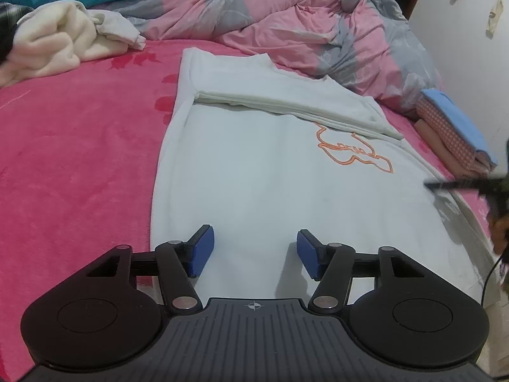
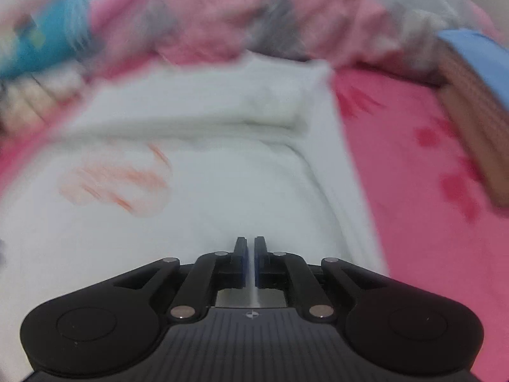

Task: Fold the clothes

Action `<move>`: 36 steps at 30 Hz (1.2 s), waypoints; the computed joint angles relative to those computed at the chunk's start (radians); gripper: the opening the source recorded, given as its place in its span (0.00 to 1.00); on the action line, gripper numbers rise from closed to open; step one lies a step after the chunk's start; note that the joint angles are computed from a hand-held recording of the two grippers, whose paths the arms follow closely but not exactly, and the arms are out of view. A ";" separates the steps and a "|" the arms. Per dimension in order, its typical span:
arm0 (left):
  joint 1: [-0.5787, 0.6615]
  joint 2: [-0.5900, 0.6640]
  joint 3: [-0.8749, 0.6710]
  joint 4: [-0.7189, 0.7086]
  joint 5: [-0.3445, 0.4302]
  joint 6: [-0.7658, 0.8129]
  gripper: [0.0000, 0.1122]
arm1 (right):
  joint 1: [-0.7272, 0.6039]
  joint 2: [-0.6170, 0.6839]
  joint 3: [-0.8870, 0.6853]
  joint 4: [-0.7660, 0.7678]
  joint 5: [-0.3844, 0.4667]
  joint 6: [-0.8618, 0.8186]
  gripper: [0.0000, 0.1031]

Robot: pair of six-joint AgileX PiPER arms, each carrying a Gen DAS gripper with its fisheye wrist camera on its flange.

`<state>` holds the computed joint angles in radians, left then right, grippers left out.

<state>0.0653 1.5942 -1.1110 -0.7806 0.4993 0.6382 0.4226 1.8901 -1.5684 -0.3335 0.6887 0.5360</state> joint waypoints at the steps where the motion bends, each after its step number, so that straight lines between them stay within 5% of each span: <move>1: -0.006 -0.001 -0.002 0.021 -0.003 -0.019 0.53 | -0.003 -0.011 0.022 -0.053 -0.020 0.060 0.00; 4: -0.018 -0.005 -0.013 0.086 0.002 -0.080 0.54 | -0.008 -0.024 -0.024 -0.144 0.058 0.212 0.02; 9: -0.016 -0.011 0.000 0.071 -0.005 -0.085 0.55 | 0.040 -0.175 0.167 0.004 -0.069 0.016 0.03; 15: -0.035 -0.007 -0.026 0.163 0.010 -0.154 0.58 | -0.004 -0.262 0.254 -0.139 -0.011 0.227 0.03; 20: -0.043 -0.004 -0.028 0.177 0.004 -0.185 0.61 | 0.013 -0.334 0.369 0.025 -0.118 0.003 0.04; 24: -0.067 -0.005 -0.039 0.255 0.001 -0.252 0.63 | -0.031 -0.388 0.458 -0.129 -0.073 0.273 0.03; 28: -0.054 -0.008 -0.038 0.232 0.015 -0.236 0.63 | 0.026 -0.545 0.467 -0.325 0.097 0.412 0.06; 33: -0.050 -0.002 -0.045 0.210 0.027 -0.228 0.67 | 0.163 -0.714 0.384 -0.484 0.391 0.380 0.11; 35: -0.055 0.001 -0.051 0.219 0.032 -0.232 0.70 | 0.200 -0.726 0.335 -0.461 0.459 0.277 0.43; 36: -0.060 0.002 -0.054 0.229 0.033 -0.242 0.73 | 0.203 -0.718 0.317 -0.443 0.468 0.225 0.49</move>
